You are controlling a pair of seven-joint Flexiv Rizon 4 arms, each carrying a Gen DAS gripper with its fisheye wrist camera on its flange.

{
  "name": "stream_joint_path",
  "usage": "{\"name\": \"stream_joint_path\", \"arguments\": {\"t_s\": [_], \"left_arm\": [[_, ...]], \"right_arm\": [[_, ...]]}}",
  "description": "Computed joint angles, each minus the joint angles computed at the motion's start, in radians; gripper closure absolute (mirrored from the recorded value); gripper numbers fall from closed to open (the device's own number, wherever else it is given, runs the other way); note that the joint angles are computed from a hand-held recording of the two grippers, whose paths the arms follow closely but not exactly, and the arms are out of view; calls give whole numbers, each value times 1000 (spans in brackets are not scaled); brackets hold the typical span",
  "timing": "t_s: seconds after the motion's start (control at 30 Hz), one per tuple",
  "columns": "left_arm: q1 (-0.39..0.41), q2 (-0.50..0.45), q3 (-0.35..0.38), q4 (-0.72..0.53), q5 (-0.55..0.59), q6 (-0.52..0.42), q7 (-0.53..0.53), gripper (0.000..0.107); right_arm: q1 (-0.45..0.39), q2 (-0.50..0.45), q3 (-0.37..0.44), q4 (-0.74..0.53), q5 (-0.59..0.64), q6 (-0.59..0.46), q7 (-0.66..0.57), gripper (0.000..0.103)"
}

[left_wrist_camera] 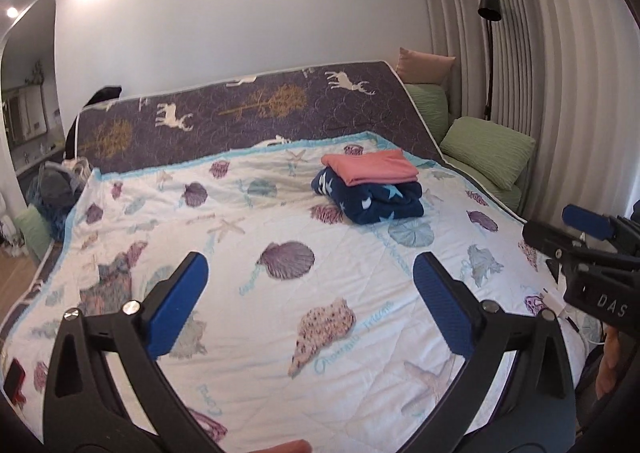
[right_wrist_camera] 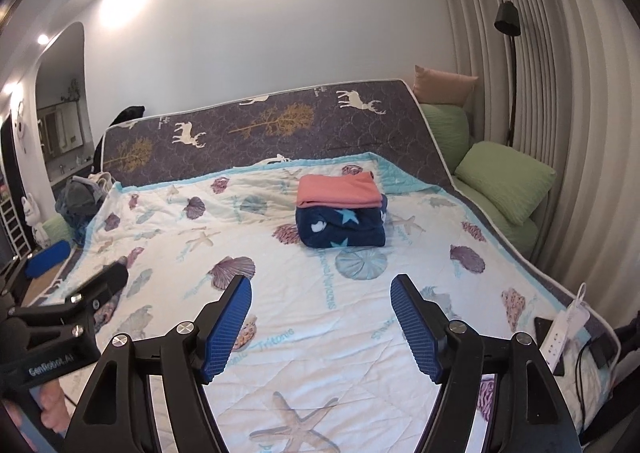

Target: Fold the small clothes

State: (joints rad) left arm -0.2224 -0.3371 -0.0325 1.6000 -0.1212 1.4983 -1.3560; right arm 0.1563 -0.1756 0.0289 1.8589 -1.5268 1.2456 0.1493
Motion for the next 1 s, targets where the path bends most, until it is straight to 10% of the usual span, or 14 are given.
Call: {"name": "stream_joint_path", "arguments": {"t_s": [1.0], "left_arm": [[-19,12,67,20,107,-32,-112,5]], "right_arm": [[44,-12,16,7,1,-41,-7,24]]}}
